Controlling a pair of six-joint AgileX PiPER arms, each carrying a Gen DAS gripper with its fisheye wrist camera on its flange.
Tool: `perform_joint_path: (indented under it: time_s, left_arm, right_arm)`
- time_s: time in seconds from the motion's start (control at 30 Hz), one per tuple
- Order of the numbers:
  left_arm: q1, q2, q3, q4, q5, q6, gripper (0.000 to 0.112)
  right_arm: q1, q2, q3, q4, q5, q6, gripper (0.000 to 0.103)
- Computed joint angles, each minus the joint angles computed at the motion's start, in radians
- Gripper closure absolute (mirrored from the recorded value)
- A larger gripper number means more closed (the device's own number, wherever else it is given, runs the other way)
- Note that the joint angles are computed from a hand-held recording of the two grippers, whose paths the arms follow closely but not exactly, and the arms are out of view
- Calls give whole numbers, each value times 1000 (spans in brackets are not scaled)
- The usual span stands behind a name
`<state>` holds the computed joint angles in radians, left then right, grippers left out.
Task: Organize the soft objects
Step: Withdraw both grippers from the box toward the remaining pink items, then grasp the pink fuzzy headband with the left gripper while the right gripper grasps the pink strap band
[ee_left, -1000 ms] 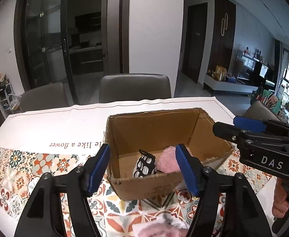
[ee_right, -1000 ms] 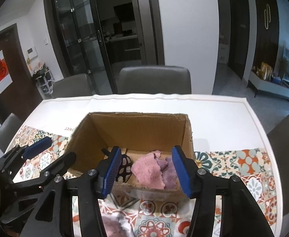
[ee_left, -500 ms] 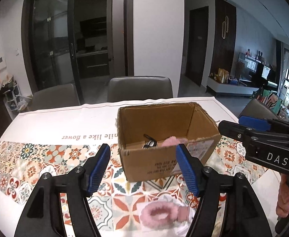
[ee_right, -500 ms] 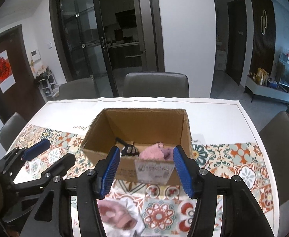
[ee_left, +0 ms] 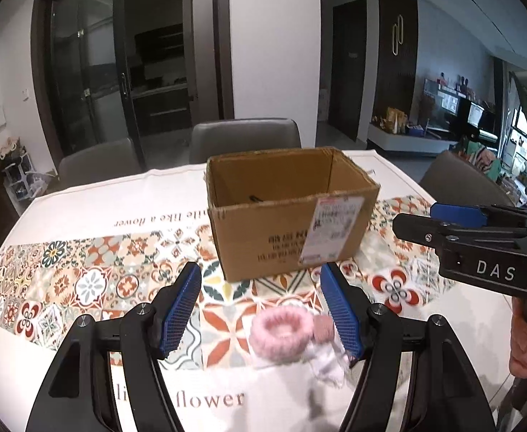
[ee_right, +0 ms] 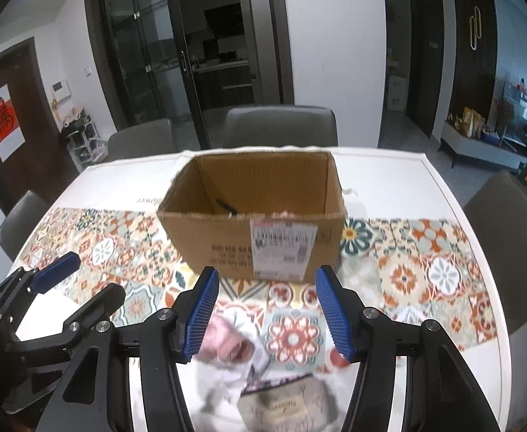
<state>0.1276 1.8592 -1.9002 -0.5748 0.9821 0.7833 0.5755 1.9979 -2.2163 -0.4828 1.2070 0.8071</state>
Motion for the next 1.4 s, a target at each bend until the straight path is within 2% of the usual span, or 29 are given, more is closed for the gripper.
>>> perform_joint_path:
  time_s: [0.2, 0.6, 0.93, 1.2, 1.4]
  left_arm:
    - [19, -44, 101, -13, -1, 41, 44]
    - [49, -51, 210, -14, -11, 129, 44]
    - [60, -14, 244, -62, -33, 264, 44]
    - [45, 40, 237, -72, -48, 340, 44]
    - [34, 93, 195, -77, -33, 380, 44]
  right_arm:
    - [31, -39, 95, 2, -2, 57, 45]
    - [40, -66, 271, 127, -153, 111, 46]
    - [30, -16, 271, 187, -192, 74, 48]
    - [1, 21, 284, 277, -232, 28, 59]
    - [-22, 54, 279, 336, -250, -3, 62]
